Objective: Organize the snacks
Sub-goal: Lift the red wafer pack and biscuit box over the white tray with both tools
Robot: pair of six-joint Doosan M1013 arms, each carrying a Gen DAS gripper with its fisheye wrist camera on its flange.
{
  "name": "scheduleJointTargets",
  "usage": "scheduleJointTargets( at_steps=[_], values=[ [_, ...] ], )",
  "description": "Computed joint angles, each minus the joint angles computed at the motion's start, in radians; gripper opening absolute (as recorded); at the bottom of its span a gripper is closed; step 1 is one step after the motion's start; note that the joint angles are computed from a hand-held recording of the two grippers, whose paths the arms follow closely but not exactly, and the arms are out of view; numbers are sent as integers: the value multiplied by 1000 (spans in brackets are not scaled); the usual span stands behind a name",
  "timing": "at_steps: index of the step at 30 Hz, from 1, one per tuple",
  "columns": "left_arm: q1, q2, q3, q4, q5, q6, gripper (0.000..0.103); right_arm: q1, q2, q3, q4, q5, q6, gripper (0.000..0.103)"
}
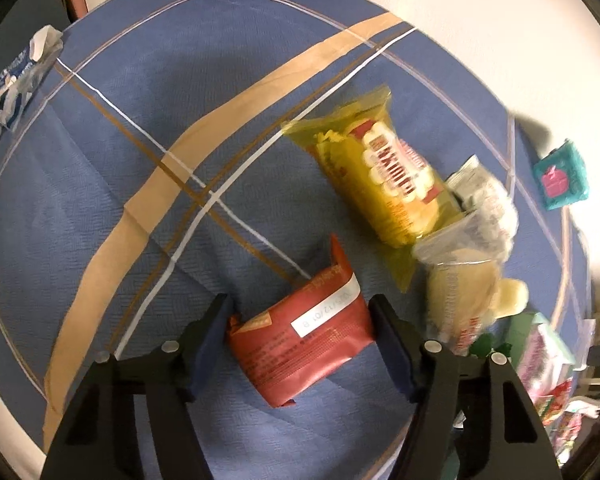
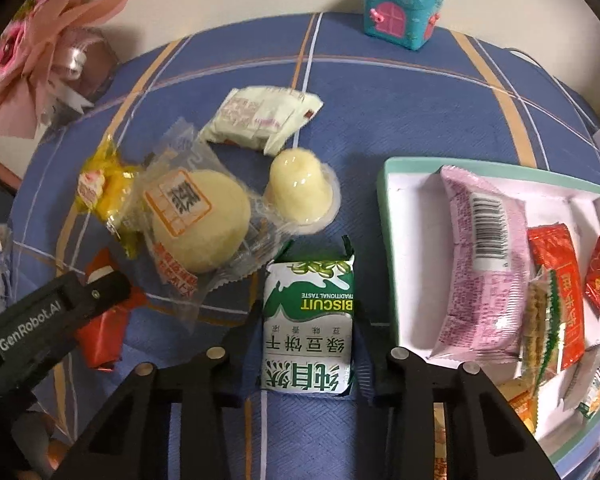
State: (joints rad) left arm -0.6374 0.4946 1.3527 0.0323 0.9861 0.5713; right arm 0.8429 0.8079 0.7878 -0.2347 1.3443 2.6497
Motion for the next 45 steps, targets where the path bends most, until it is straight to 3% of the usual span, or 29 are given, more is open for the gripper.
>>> scheduleJointTargets(
  at_steps=[15,28,36,45],
  values=[
    [-17,-79,3,138,-90,-77,70,28,-68,-12,-189,-34,59,42],
    [-50,-120,-8,239,-124,-118,70,32,-123,37,-238,-57,97,42],
    [-70,-102,-41,202,-110,-67,70,7,-190,150,-242,-36,188,42],
    [-124,-54,-117,109,-108,82,70,-11,-282,272,-293,12,302,42]
  ],
)
